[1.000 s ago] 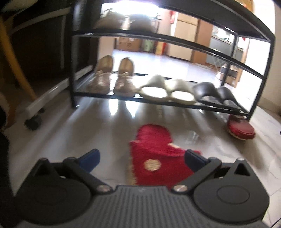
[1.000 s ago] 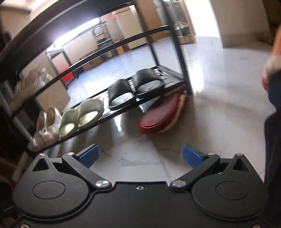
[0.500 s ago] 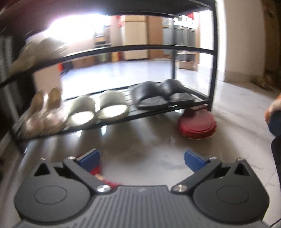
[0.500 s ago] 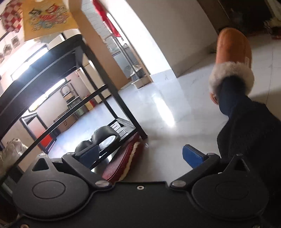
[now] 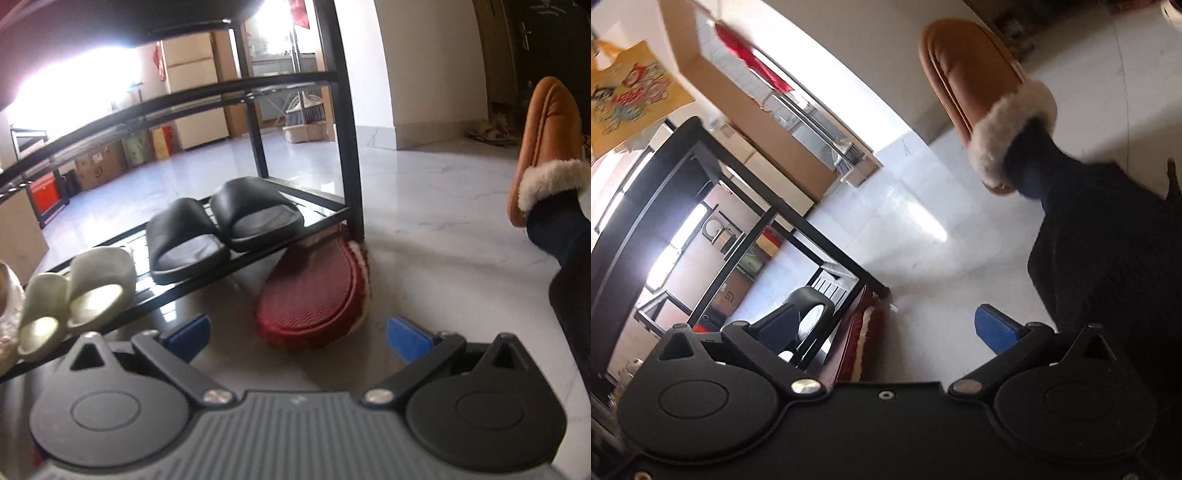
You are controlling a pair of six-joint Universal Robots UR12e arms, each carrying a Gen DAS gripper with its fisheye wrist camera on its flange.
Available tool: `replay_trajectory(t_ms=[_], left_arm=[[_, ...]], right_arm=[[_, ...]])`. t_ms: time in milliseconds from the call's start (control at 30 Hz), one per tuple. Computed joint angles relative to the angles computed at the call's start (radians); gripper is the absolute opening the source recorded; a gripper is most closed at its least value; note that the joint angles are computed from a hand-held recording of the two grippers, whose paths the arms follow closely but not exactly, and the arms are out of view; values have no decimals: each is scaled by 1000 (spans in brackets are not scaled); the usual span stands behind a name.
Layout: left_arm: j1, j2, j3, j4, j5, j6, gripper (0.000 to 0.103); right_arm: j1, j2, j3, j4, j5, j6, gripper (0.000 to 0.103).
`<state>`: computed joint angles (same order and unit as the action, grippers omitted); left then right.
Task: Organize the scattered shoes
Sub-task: 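Lower the left tool onto the second red slipper and close it, then carry the slipper with the left gripper beside the first one, release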
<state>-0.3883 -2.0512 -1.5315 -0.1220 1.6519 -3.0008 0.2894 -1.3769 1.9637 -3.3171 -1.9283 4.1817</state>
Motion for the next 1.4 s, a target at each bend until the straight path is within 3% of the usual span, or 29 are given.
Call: replay_trajectory(t_ms=[200, 400, 500, 767, 800, 833, 867, 1067, 1400], left_arm=[[-11, -61, 66, -40, 41, 13, 102], [-14, -112, 118, -82, 62, -17, 102], [-19, -134, 140, -78, 72, -13, 102], [-39, -191, 193, -40, 121, 124, 101], [-41, -196, 196, -34, 131, 142, 98], [-44, -200, 199, -26, 144, 158, 85], [-45, -203, 199, -13, 159, 161, 79], [-34, -178, 174, -8, 143, 112, 50], [-24, -65, 75, -96, 96, 0, 39]], right_arm=[[-15, 4, -3, 5, 71, 20, 103], [-13, 14, -11, -45, 113, -80, 103], [-25, 14, -8, -33, 145, -37, 103], [-34, 22, -15, -6, 169, 5, 103], [-35, 24, -17, -5, 172, 9, 103], [-35, 24, -17, -3, 176, 16, 103], [-35, 24, -17, -1, 177, 20, 103], [-37, 25, -18, 3, 191, 47, 103], [-33, 20, -14, 17, 162, 67, 103]])
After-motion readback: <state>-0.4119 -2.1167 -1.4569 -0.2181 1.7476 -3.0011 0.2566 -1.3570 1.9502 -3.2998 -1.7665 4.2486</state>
